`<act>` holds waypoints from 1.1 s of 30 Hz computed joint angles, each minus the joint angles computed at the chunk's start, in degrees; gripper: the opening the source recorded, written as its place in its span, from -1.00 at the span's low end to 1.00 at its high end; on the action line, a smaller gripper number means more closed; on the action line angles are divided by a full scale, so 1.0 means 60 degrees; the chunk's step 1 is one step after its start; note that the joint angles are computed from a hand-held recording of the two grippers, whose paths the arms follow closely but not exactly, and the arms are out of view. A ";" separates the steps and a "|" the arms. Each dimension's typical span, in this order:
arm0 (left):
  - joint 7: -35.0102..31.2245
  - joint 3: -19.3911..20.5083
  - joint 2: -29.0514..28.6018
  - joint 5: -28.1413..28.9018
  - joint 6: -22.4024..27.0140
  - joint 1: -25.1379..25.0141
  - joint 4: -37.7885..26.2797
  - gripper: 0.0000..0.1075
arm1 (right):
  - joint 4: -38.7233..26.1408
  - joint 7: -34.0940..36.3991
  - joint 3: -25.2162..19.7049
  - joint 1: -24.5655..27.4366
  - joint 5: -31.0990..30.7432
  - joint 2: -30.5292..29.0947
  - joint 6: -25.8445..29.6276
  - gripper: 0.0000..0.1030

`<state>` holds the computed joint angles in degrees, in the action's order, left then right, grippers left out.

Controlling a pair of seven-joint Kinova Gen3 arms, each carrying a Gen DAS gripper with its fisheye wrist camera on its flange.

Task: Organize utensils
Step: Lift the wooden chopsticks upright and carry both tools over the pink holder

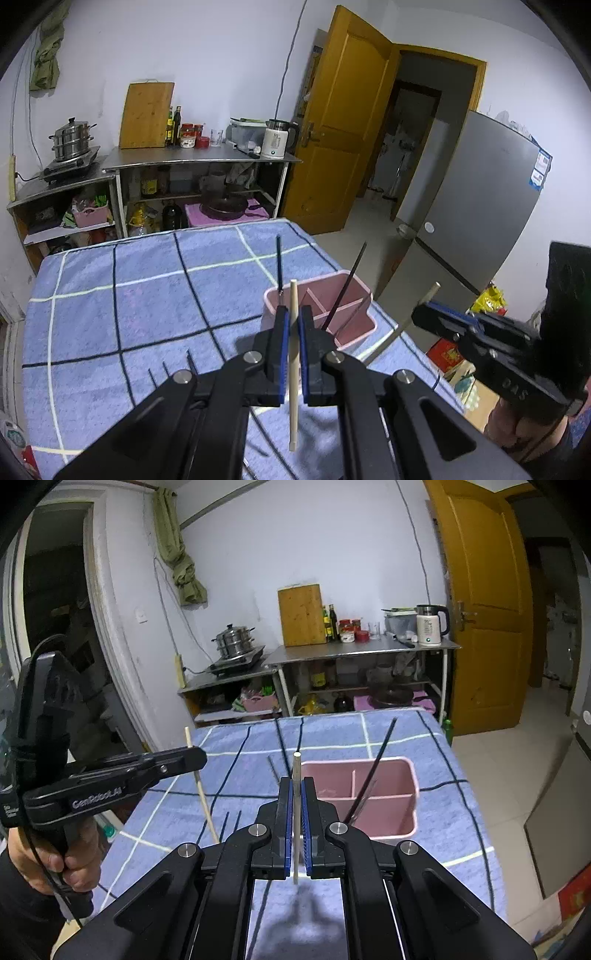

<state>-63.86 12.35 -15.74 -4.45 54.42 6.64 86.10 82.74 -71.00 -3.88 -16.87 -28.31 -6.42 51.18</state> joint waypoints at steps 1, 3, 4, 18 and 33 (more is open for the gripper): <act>0.0020 0.0041 0.0083 -0.0037 -0.0038 -0.0013 -0.0096 -0.89 | -0.0059 -0.0012 0.0020 0.0016 0.0007 0.0011 0.0001 -0.91; 0.0085 0.0147 0.0321 -0.0183 -0.0061 -0.0032 -0.0380 -0.89 | -0.0192 0.0013 0.0073 0.0056 -0.0019 0.0053 0.0021 -0.91; 0.0106 0.0155 0.0423 -0.0222 -0.0087 -0.0011 -0.0506 -0.89 | -0.0268 0.0018 0.0098 0.0081 -0.0042 0.0085 0.0024 -0.91; 0.0716 0.0064 0.1353 -0.1099 -0.0483 0.0323 -0.1479 -0.89 | -0.1123 0.0187 0.0138 0.0467 -0.0511 0.0614 -0.0032 -0.91; 0.0812 -0.0398 0.1645 -0.1174 -0.1228 0.0546 -0.1013 -0.89 | -0.1001 0.0073 -0.0118 0.0633 -0.0414 0.1070 -0.0158 -0.91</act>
<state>-58.99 9.96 -5.87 -11.50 47.06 9.92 80.03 76.73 -70.56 -4.59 -13.07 -30.80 0.00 50.23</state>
